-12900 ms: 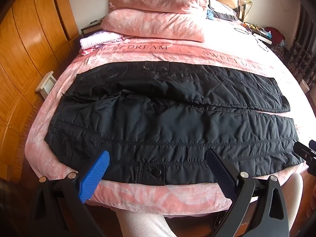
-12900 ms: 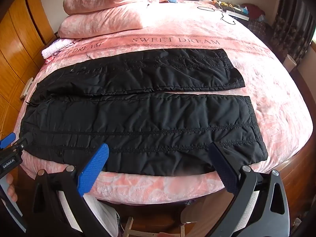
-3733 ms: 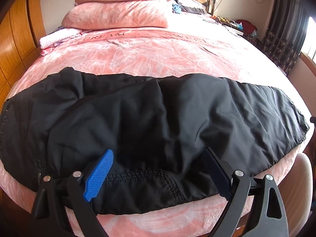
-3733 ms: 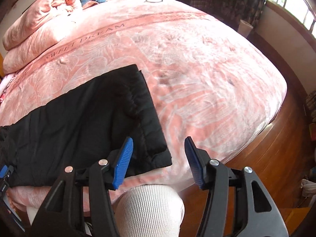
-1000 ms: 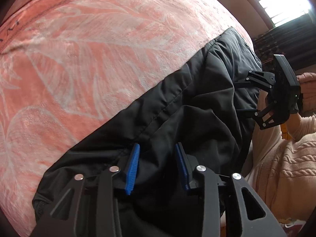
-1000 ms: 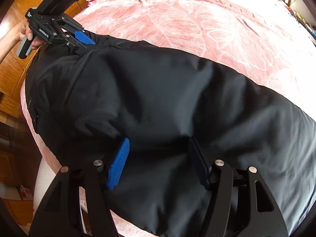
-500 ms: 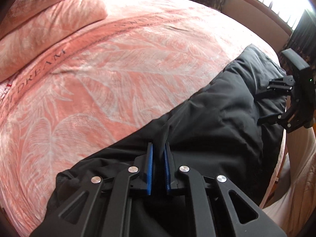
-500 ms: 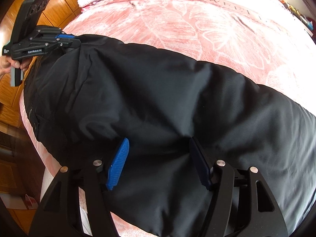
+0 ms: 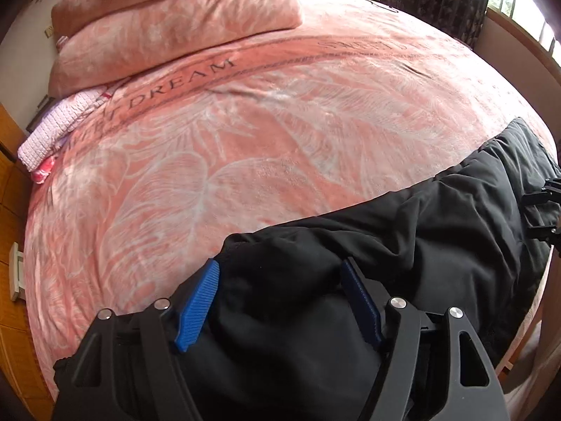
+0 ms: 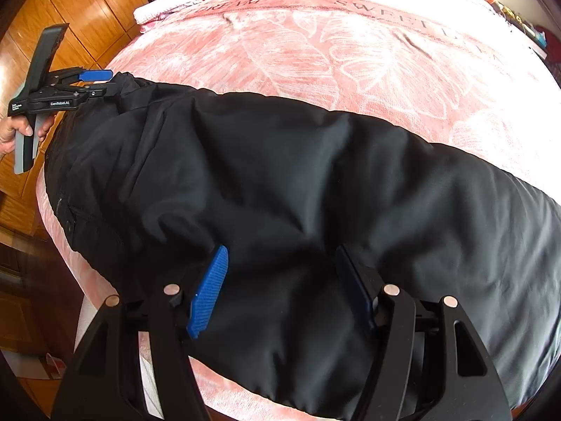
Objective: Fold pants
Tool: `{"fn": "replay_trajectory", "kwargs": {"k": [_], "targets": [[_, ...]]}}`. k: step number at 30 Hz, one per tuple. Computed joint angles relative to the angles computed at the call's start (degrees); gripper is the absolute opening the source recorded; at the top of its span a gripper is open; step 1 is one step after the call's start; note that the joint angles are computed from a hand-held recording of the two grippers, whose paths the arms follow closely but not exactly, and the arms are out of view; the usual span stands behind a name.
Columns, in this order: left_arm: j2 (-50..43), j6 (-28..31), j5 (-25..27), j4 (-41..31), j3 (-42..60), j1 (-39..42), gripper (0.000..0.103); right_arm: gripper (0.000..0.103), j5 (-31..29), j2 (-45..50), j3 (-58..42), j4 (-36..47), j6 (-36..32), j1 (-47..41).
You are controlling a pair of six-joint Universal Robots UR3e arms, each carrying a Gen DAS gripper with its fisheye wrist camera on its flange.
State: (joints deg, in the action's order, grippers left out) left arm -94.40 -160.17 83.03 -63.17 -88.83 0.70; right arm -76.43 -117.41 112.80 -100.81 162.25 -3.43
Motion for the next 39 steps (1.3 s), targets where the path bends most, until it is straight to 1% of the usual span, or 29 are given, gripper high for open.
{"fn": "replay_trajectory", "kwargs": {"k": [1, 3, 4, 5, 6, 7, 8, 9, 10, 11, 12, 13, 14, 16, 18, 20, 22, 24, 25, 26, 28, 30, 31, 33, 34, 36, 37, 38, 39], "targets": [[-0.1, 0.4, -0.6, 0.0, -0.6, 0.7, 0.072, 0.064, -0.3, 0.2, 0.2, -0.2, 0.1, 0.3], [-1.6, 0.8, 0.5, 0.4, -0.2, 0.7, 0.075, 0.065, -1.3, 1.2, -0.1, -1.0, 0.7, 1.5], [-2.3, 0.5, 0.9, 0.4, 0.1, 0.7, 0.079, 0.065, -1.8, 1.4, -0.2, -1.3, 0.8, 2.0], [-3.0, 0.1, 0.5, 0.3, 0.5, 0.9, 0.08, 0.065, -2.2, 1.9, -0.7, -1.4, 0.9, 2.5], [-3.6, -0.5, 0.0, 0.2, 0.7, 1.1, 0.081, 0.066, -2.3, 2.0, -0.8, -1.4, 0.7, 2.6], [-3.9, -1.3, 0.0, 0.6, 0.6, 0.9, 0.082, 0.066, -2.9, 4.2, -1.3, -3.3, 2.6, 4.6], [-4.2, -1.9, 0.3, 0.8, 0.7, 0.5, 0.081, 0.067, -3.0, 4.6, -1.4, -3.6, 2.9, 4.8], [-4.3, -2.2, 0.7, 1.2, 0.4, 0.0, 0.076, 0.068, -3.1, 5.1, -1.7, -3.8, 3.5, 5.2], [-4.4, -2.9, 1.7, 1.6, 0.1, -0.5, 0.066, 0.067, -3.2, 5.9, -2.2, -4.1, 4.5, 5.8], [-4.5, -3.7, 2.6, 2.0, -0.2, -0.8, 0.056, 0.065, -2.6, 6.4, -2.6, -4.4, 5.1, 6.0], [-4.2, -4.3, 3.1, 2.1, -0.5, -0.6, 0.051, 0.062, -1.2, 6.5, -2.7, -4.3, 4.9, 5.8], [-3.8, -4.9, 3.0, 2.1, -0.8, -0.1, 0.041, 0.062, -0.2, 6.5, -2.6, -4.4, 4.7, 5.6], [-3.3, -5.4, 3.1, 2.0, -0.9, 0.2, 0.031, 0.062, -0.4, 7.7, -3.0, -5.2, 5.4, 6.5], [-2.3, -7.6, 4.6, 2.4, -0.9, 0.0, 0.024, 0.062, -2.8, 10.5, -3.9, -7.6, 7.6, 9.2], [-1.8, -7.8, 6.2, 4.7, -2.1, -0.8, 0.022, 0.063, -2.9, 12.0, -4.5, -8.9, 8.5, 10.2], [-2.2, -9.0, 5.0, 5.8, -3.8, 0.1, 0.023, 0.063, -3.9, 12.8, -4.5, -9.7, 8.9, 10.9], [-2.0, -9.0, 6.9, 8.5, -5.0, -1.2, 0.026, 0.063, -5.4, 13.8, -4.3, -10.9, 9.7, 12.1], [0.0, -10.5, 7.6, 9.9, -6.4, -1.8, 0.038, 0.062, -6.2, 13.9, -4.6, -10.9, 9.7, 12.8], [1.8, -11.6, 6.9, 9.8, -7.1, -1.7, 0.052, 0.062, -5.8, 13.3, -4.5, -10.4, 9.3, 12.3], [3.9, -12.4, 6.6, 10.2, -8.2, -1.8, 0.061, 0.062, -5.2, 12.2, -4.1, -9.7, 8.7, 11.5], [7.8, -15.7, 9.0, 11.2, -10.3, -3.7, 0.066, 0.062, -4.3, 10.1, -4.1, -8.1, 8.2, 10.1], [11.1, -19.5, 11.1, 11.7, -11.8, -6.8, 0.067, 0.062, -2.3, 5.6, -3.2, -5.0, 5.8, 6.2], [12.3, -21.4, 11.0, 11.8, -12.3, -8.6, 0.067, 0.062, -1.2, 3.2, -2.9, -3.0, 4.6, 4.0], [12.1, -26.5, 12.4, 11.8, -11.8, -14.2, 0.067, 0.062, 1.0, -2.2, -2.3, 2.8, 1.2, -1.7], [11.9, -28.7, 12.2, 12.4, -11.8, -16.9, 0.067, 0.062, 1.7, -4.2, -2.5, 5.6, -0.5, -4.4], [9.1, -35.0, 13.9, 14.1, -10.4, -23.8, 0.067, 0.061, 2.1, -8.5, -2.7, 10.0, -3.0, -8.9], [7.3, -37.7, 13.7, 15.5, -9.9, -26.5, 0.067, 0.061, 2.4, -10.3, -3.0, 12.2, -4.6, -11.5], [5.5, -39.7, 13.5, 17.3, -9.7, -28.9, 0.067, 0.061, 3.2, -12.0, -3.3, 14.9, -6.7, -14.6], [2.9, -41.4, 14.0, 19.0, -9.0, -31.2, 0.067, 0.061, 3.2, -12.3, -3.6, 16.0, -6.4, -15.3]]}}
